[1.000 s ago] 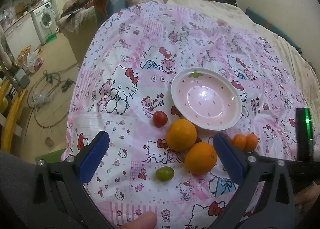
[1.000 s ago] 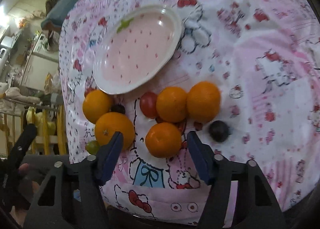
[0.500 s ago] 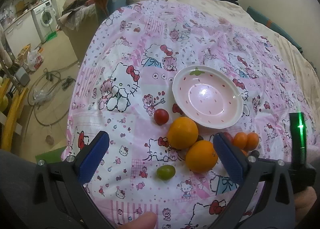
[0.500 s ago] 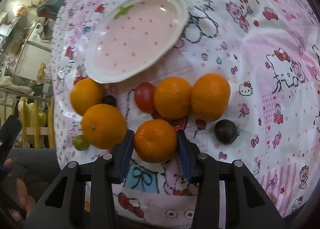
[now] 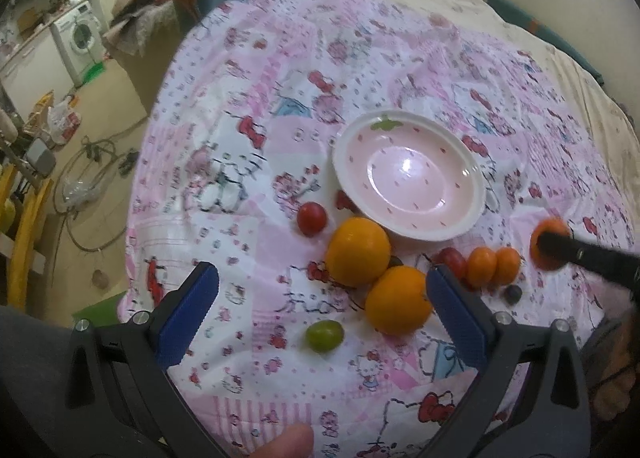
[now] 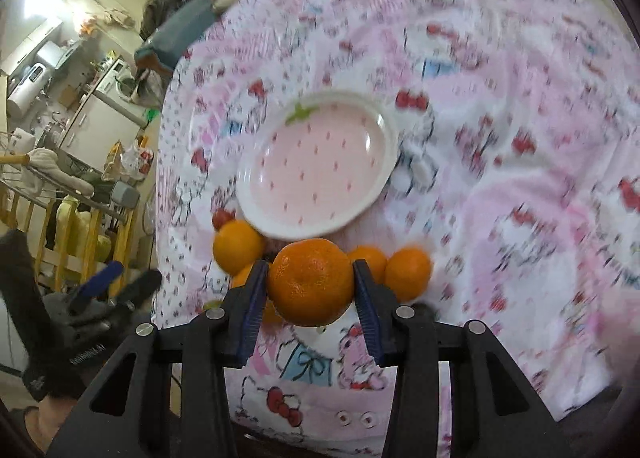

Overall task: Organize fruits
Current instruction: 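Lift the tangerine with the right tool while the left tool grasps a large orange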

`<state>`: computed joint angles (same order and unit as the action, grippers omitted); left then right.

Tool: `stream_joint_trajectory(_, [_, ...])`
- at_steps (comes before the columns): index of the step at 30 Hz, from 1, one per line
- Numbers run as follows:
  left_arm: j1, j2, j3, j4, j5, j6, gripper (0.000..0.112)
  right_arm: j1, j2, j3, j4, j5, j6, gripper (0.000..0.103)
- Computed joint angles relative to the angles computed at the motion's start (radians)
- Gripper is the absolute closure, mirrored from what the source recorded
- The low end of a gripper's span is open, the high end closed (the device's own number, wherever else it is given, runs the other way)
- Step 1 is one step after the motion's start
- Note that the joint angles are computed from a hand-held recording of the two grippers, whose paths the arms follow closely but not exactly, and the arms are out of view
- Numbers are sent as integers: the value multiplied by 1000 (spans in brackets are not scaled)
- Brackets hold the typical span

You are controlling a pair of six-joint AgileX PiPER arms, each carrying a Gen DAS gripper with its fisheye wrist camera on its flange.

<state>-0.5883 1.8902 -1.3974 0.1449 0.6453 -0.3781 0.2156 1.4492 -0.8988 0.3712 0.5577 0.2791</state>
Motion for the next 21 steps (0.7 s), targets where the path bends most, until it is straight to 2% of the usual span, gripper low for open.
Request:
stream_joint_trajectory(3, [-21,34,-50,-11,44,23,10,-14,-15,9,-36,-20,14,59])
stream_joint_trajectory(8, [-63,149,-190,-63,173,90,10,-54,-19,60,84,-77,-70,59])
stream_joint_trajectory(10, [-80,204,-255,-71,230,107,15,-69,-18,86,167,-100,-125,59])
stream_joint_trajectory(12, [-94,249,-299,-76,262,114,25,-77,-21,91,176,-106,-124,59])
stream_joint_trajectory(15, [-125,330,-397,-33,342,98,26,-99,-34,106,217,-108,-156,59])
stream_joint_trajectory(17, [-135,376,-455,-22,387,99,31,-106,-39,114,245,-106,-179,59])
stream_joint_trajectory(21, [-139,433,-527,-21,443,100,32,-98,-33,108,244,-103,-178,59])
